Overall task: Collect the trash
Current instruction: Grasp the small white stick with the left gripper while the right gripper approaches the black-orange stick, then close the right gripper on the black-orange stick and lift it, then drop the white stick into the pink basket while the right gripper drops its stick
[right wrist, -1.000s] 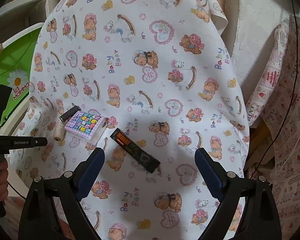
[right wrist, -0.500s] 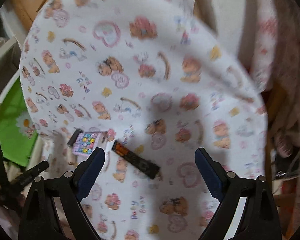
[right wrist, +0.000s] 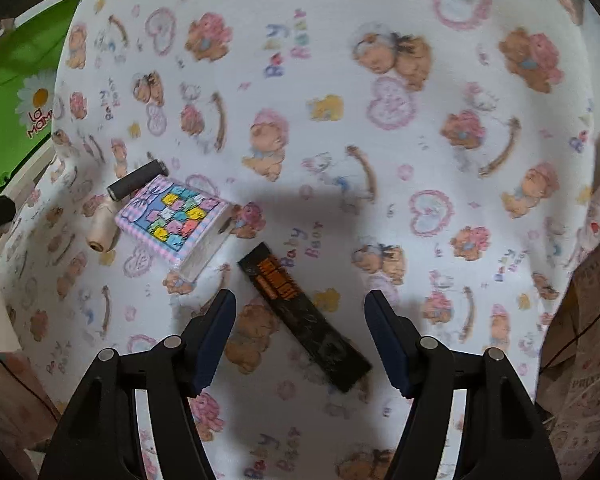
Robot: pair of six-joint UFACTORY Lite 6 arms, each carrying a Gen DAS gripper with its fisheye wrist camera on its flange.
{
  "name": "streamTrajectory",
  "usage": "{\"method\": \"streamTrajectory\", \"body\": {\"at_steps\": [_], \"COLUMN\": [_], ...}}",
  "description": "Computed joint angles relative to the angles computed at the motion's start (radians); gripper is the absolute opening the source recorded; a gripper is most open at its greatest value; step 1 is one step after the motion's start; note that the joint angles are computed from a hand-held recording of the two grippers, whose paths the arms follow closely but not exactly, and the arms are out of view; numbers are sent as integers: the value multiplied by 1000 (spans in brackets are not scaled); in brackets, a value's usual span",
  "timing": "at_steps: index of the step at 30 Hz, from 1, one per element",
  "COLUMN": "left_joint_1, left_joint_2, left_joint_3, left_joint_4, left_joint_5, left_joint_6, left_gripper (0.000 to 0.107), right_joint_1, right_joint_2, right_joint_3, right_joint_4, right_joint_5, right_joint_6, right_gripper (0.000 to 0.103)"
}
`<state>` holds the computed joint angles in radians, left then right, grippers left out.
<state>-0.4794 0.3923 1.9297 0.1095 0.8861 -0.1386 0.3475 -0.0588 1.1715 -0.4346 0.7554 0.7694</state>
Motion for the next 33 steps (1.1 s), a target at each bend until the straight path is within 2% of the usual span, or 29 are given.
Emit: {"method": "streamTrajectory", "body": {"at_steps": [4, 7, 9, 10, 11, 12, 18, 20, 22, 27, 33], "left_joint_1": [12, 21, 20, 19, 19, 20, 25, 29, 32, 44, 34], "left_joint_2": [-6, -12, -24, -31, -37, -41, -75, -91, -107, -149, -297], "left_joint_3": [-9, -12, -24, -32, -37, -43, -81, -94, -102, -142, -288], "left_joint_4": [-10, -48, -48, -42, -39, -42, -52, -58, -67, -83, -107], "left_joint_5": [-6, -3, -9, -14, -16, -17, -26, -27, -24, -28, -48], "left_joint_6": [9, 42, 46, 44, 42, 42, 49, 56, 74, 79, 97], "left_gripper": [12, 12, 12, 12, 12, 12, 12, 12, 12, 12, 12], "right_joint_1": [-30, -24, -24, -17, -13, -19, 0, 5, 50, 284, 525], "right_joint_2": [25, 26, 25, 1, -4, -26, -141, -222, -279, -345, -335], "right_joint_3": [-3, -13, -17, -40, -42, -55, -134, -175, -189, -160, -89], "right_joint_4": [47, 15, 7, -8, -12, 4, 28, 96, 56, -157, -294], "right_joint_5": [-21, -32, -44, -44, -38, -38, -42, -106, -113, -11, 112], "right_joint_6": [-3, 11, 16, 36, 44, 27, 28, -27, -13, 148, 359], "right_gripper": [65, 60, 49, 33, 22, 19, 17, 17, 17, 17, 17]}}
